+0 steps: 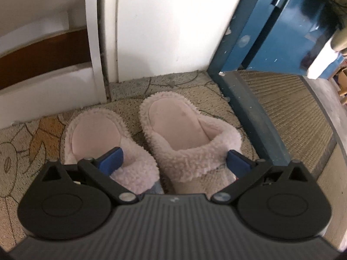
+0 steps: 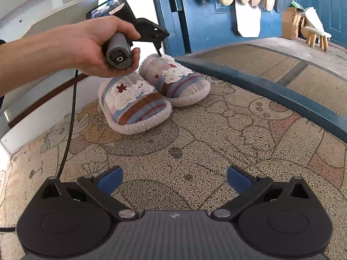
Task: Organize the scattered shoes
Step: 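Grasp the pink fluffy slippers with the left gripper while the right grasps the striped slippers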
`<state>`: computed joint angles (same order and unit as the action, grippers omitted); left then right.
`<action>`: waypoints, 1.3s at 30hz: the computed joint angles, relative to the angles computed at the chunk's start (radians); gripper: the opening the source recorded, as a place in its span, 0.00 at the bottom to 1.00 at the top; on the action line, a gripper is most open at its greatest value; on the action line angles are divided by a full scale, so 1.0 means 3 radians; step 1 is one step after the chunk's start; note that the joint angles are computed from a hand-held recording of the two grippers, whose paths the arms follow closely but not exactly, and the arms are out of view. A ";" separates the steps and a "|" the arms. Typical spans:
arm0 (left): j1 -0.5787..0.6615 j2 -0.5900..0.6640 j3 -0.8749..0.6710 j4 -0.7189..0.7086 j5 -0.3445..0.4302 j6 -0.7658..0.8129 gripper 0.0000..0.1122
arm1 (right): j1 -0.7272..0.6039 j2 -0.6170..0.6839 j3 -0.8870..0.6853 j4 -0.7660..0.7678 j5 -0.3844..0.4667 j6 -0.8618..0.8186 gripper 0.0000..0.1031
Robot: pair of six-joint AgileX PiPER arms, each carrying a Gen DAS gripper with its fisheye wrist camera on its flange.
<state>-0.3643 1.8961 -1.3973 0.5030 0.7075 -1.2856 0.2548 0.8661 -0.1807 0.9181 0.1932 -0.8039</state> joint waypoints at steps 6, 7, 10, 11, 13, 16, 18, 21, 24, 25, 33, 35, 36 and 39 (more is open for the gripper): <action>0.0031 -0.0006 -0.0018 0.0025 -0.0001 -0.0377 0.92 | -0.0034 0.0038 0.0049 0.0224 0.0033 -0.0153 1.00; 0.0024 -0.0027 0.0015 0.0116 -0.0010 -0.0575 0.92 | -0.0047 0.0033 0.0062 0.0264 0.0044 -0.0185 1.00; 0.0007 0.0028 -0.0044 0.0181 0.0090 -0.0768 0.92 | -0.0077 0.0013 0.0081 0.0238 0.0089 -0.0149 1.00; 0.0005 0.0046 -0.0062 0.0188 0.0103 -0.0787 0.92 | -0.0082 0.0004 0.0084 0.0197 0.0104 -0.0104 1.00; -0.0009 0.0090 -0.0106 0.0240 0.0163 -0.0893 0.92 | -0.0095 -0.0014 0.0090 0.0119 0.0137 -0.0019 1.00; 0.0004 0.0171 -0.0243 0.0203 0.0344 -0.0972 0.92 | -0.0088 -0.0087 0.0094 -0.0089 0.0168 0.0238 1.00; 0.0025 0.0223 -0.0317 0.0180 0.0458 -0.1063 0.86 | -0.0143 -0.0130 0.0094 -0.0058 0.0229 0.0246 1.00; 0.0100 0.0286 -0.0348 0.0018 0.0335 -0.0863 0.86 | -0.0159 -0.0177 0.0092 -0.0084 0.0271 0.0320 1.00; 0.0131 0.0367 -0.0457 -0.0135 0.0369 -0.0633 0.80 | -0.0076 -0.0210 0.0085 -0.0370 0.0236 0.0675 1.00; 0.0144 0.0384 -0.0488 -0.0195 0.0383 -0.0561 0.80 | -0.0067 -0.0224 0.0085 -0.0421 0.0234 0.0777 1.00; 0.0281 0.0485 -0.0785 -0.0717 0.0725 -0.0087 0.63 | -0.0100 -0.0338 0.0103 -0.0609 0.0335 0.1184 1.00; 0.0299 0.0559 -0.0848 -0.0752 0.0737 0.0071 0.55 | -0.0018 -0.0375 0.0081 -0.0851 0.0331 0.1464 1.00; 0.0298 0.0564 -0.0855 -0.0764 0.0754 0.0118 0.49 | 0.0018 -0.0408 0.0070 -0.0994 0.0338 0.1611 1.00; 0.0340 0.0452 -0.0705 -0.0947 0.0600 0.0363 0.29 | 0.0008 -0.0506 0.0053 -0.1247 0.0394 0.1882 1.00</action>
<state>-0.2623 2.0316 -1.6088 0.2190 0.8875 -1.1768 0.2571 0.7142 -0.1649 0.5441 0.3114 -0.2392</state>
